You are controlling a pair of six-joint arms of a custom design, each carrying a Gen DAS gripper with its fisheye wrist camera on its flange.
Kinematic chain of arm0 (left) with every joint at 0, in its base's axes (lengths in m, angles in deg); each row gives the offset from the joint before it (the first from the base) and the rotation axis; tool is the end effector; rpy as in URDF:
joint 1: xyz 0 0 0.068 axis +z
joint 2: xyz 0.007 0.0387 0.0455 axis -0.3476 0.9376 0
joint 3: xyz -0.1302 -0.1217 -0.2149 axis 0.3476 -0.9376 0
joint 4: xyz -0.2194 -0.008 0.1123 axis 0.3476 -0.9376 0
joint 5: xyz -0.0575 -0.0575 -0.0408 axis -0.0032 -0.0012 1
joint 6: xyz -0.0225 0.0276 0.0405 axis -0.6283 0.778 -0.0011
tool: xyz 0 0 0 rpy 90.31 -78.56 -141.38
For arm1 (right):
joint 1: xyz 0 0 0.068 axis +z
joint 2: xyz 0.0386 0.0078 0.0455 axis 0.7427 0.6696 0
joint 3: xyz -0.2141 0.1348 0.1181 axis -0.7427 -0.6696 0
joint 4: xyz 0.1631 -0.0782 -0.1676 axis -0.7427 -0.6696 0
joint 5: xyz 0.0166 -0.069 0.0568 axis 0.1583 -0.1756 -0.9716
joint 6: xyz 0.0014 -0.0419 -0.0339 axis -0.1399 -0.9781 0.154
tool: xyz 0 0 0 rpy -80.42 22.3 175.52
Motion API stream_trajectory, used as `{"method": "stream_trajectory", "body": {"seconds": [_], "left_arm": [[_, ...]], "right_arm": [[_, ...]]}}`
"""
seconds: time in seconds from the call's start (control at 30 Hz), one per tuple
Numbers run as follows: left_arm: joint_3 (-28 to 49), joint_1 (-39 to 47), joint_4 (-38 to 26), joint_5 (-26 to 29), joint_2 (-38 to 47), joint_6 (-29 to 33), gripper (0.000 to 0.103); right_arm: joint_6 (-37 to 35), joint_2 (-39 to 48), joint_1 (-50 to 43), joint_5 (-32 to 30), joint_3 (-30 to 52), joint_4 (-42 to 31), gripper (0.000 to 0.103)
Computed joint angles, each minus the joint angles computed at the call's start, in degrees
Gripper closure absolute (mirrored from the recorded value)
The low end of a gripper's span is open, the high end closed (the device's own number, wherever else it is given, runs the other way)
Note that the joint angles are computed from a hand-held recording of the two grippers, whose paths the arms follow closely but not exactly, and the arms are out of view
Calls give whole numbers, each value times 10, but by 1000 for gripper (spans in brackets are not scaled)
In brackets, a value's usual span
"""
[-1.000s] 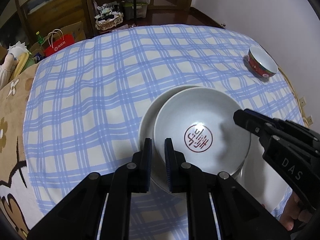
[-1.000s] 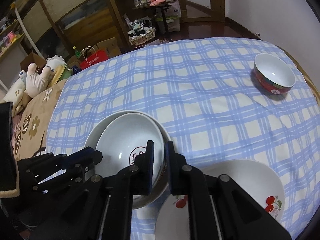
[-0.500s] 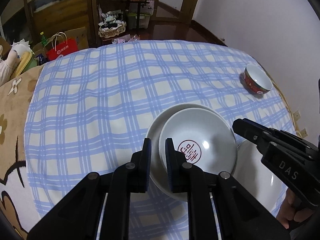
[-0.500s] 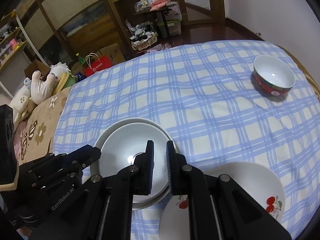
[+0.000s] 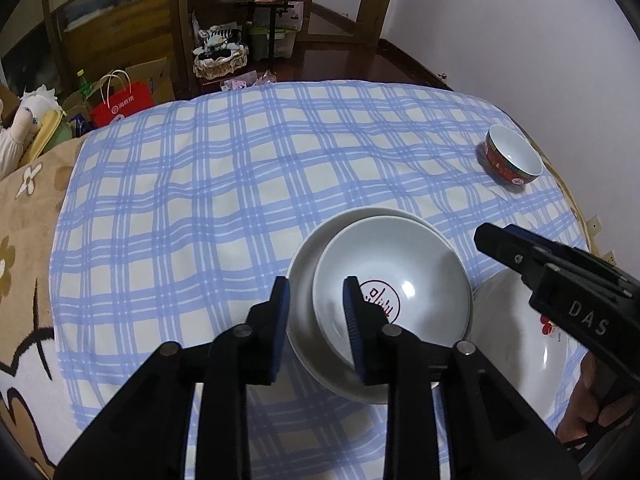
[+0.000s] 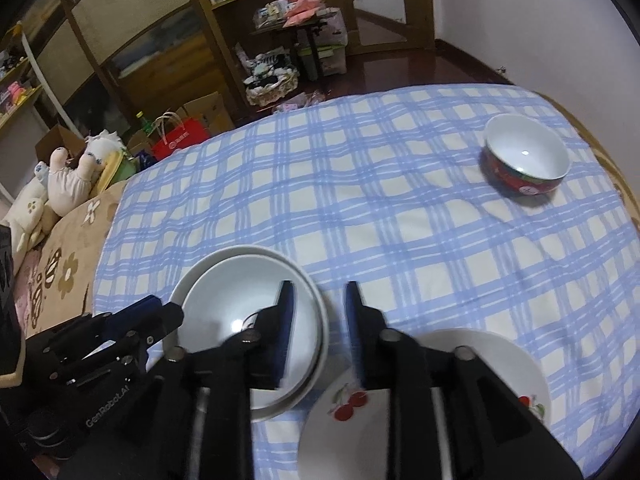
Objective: Organize plates and bowls
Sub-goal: 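Open both grippers and withdraw them from the nested bowls, then move both grippers to another plain white bowl on the cloth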
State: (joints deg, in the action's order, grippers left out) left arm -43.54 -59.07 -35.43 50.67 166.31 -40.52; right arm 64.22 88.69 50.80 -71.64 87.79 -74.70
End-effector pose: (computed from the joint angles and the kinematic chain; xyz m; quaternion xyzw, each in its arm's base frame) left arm 0.2410 -0.1774 0.0627 -0.1477 0.9499 -0.0269 0.2743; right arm 0.3464 0.0307 0.0950 -0.1829 0.9353 0.1641 0.2546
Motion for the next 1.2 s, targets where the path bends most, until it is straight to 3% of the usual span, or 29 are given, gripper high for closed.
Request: {"method": "stream_trajectory", "body": {"seconds": [0.07, 0.13, 0.3, 0.47, 0.57, 0.87, 1.07, 1.2], "left_arm": [[0, -3, 0, -5, -2, 4, 66], [3, -8, -5, -11, -3, 8, 51], [26, -16, -35, -16, 0, 13, 29], [42, -30, -44, -34, 1, 22, 22], [57, -39, -60, -50, 0, 27, 20], [101, -49, -123, -57, -23, 32, 19], [147, -82, -195, -107, -44, 54, 19], [180, -83, -216, -96, -47, 64, 19]], "right_arm": [[3, -3, -6, -2, 3, -1, 58], [5, -6, -12, -2, 6, -2, 50], [13, -23, -28, 7, 4, 10, 33], [35, -38, -53, -3, 4, 26, 7], [46, -46, -65, 3, 6, 34, 0], [60, -61, -111, -12, 28, 13, 0], [51, -97, -145, -26, 32, 0, 0], [40, -101, -174, -55, 74, -50, 0]]}}
